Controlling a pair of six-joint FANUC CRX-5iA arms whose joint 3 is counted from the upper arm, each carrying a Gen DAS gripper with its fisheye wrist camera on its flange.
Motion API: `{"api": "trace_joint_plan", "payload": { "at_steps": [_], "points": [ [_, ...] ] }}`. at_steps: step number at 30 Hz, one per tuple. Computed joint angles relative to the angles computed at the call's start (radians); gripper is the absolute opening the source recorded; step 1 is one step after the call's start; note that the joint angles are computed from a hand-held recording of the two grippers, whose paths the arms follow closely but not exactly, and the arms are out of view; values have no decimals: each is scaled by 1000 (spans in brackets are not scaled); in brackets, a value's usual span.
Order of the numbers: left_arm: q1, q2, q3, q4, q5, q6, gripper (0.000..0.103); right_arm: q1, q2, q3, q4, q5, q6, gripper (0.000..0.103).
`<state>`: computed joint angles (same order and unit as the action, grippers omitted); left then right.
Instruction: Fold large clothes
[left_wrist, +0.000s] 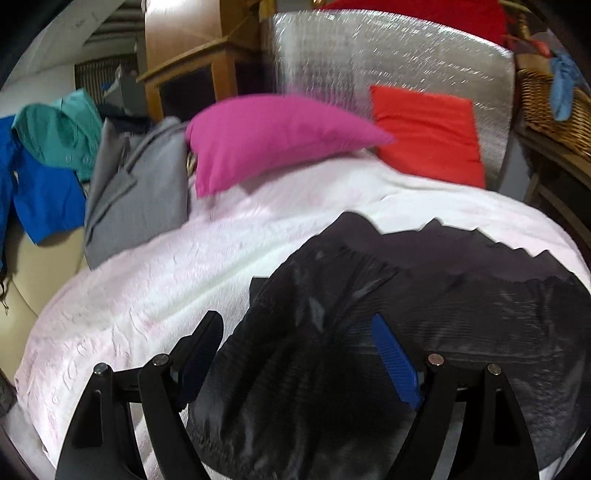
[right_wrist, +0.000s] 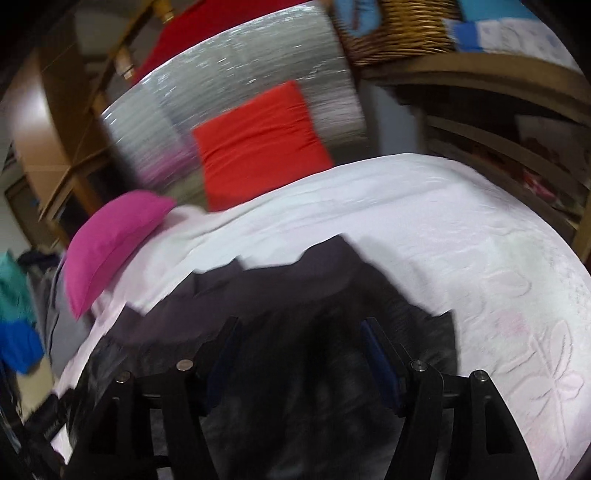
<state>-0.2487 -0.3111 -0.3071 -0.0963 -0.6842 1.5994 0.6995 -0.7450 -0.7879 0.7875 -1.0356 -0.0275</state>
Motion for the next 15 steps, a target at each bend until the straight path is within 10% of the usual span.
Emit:
{"api": "trace_joint_plan", "payload": {
  "at_steps": [4,8,15],
  "points": [
    [-10,-43,-31,24,31,-29,83,78,16,13,-33,19,-10,69],
    [-15,-59,-48,47,42,-50,83,130,42,21,-52,36,-12,47],
    [-17,-60,-56,50,47,-57,83,107,114,31,-103,139,-16,47]
  ]
}}
